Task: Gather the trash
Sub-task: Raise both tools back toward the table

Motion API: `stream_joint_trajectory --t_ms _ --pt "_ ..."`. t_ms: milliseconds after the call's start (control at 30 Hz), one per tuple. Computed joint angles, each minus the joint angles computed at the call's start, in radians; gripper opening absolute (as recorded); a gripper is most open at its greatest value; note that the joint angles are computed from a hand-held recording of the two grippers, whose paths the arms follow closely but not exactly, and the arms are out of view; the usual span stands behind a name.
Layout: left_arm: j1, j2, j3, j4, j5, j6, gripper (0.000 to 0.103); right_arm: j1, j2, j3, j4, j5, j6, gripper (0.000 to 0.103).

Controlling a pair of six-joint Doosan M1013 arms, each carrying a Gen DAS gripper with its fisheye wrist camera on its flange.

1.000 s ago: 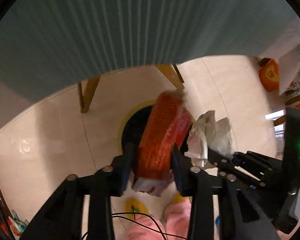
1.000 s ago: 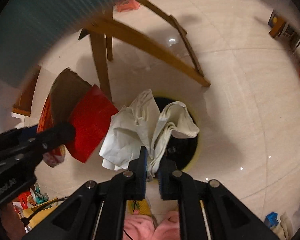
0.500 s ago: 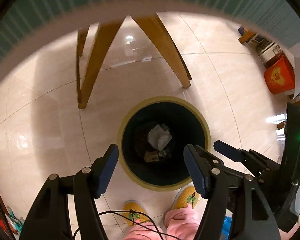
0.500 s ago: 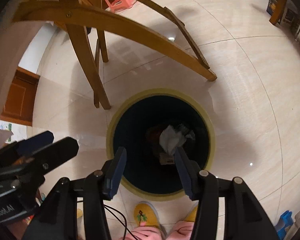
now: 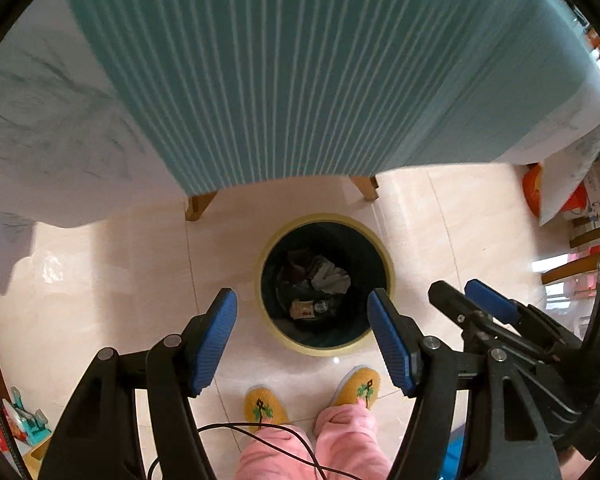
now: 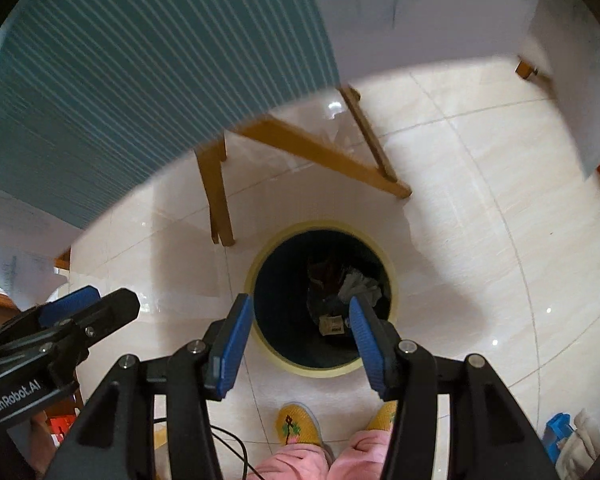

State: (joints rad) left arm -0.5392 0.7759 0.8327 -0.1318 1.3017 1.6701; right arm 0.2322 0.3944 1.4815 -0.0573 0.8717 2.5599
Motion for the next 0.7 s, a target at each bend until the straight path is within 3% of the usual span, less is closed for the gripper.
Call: stream_joint_trajectory --t_ms 433,700 --pt "0.015 -0.055 -0.126 -0.022 0.093 0.021 0.066 0.026 -0.081 -0.12 -0.087 0.144 0.011 0.051" --pt "0.019 -0.042 -0.269 -0.018 0.16 0.0 0.066 0.041 -0.096 -0.234 -0.13 0.211 -0.037 0.051"
